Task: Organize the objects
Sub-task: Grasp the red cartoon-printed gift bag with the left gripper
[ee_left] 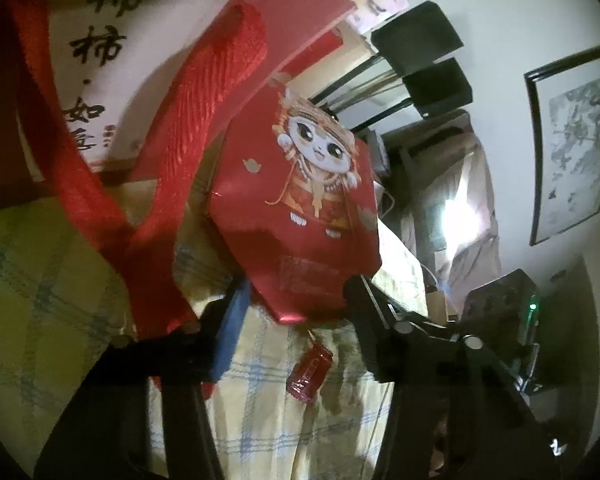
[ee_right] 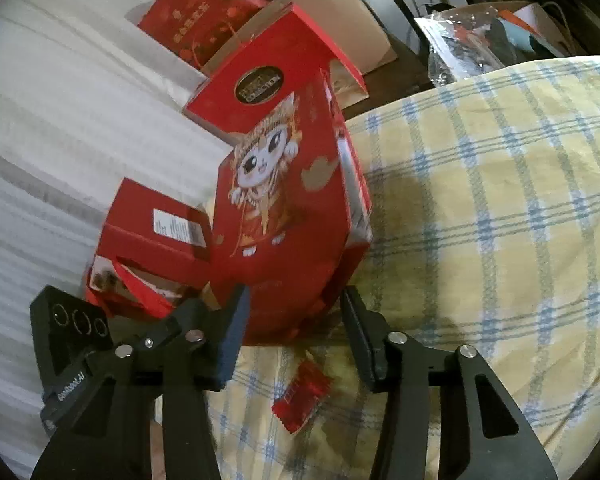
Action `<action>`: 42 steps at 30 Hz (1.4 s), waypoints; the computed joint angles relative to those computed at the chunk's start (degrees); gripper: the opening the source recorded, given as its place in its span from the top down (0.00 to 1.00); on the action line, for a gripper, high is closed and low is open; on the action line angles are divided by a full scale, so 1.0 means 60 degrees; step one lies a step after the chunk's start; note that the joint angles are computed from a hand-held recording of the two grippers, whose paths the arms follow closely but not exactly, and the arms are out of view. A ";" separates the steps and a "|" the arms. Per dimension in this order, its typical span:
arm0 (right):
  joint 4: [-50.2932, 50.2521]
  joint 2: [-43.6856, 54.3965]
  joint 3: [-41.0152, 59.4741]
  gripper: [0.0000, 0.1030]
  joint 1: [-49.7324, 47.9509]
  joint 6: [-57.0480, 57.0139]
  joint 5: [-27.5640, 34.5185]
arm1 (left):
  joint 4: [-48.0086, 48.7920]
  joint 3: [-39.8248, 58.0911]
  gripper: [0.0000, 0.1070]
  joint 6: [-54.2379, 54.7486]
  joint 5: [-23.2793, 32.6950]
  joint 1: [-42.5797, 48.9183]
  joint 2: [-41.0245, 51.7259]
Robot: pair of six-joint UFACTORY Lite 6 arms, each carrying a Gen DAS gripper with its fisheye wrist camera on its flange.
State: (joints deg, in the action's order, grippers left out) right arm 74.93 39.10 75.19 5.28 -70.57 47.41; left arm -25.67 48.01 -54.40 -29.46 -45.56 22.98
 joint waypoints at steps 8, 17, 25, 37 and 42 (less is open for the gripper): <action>0.0452 0.0169 -0.0091 0.82 -0.0171 -0.0318 0.0209 | 0.0023 0.0139 0.63 -0.0034 0.0164 -0.0055 0.0070; 0.1004 -0.1395 -0.1725 0.89 -0.0620 -0.1232 0.0676 | -0.1807 0.0208 0.63 0.1477 0.0476 -0.0932 -0.0423; -0.0514 -0.5683 -0.6116 0.90 -0.3498 -0.2536 0.2674 | -0.6180 0.0535 0.61 0.4859 0.0071 -0.3604 -0.1337; -0.3273 -0.6205 -0.7126 0.84 -0.7097 -0.2720 0.3313 | -0.9299 0.2466 0.62 0.7397 0.0218 -0.5068 0.0128; -0.3562 -0.5323 -0.6522 0.75 -0.7689 -0.2358 0.2738 | -1.0637 0.1689 0.62 0.7975 -0.0064 -0.5172 -0.0600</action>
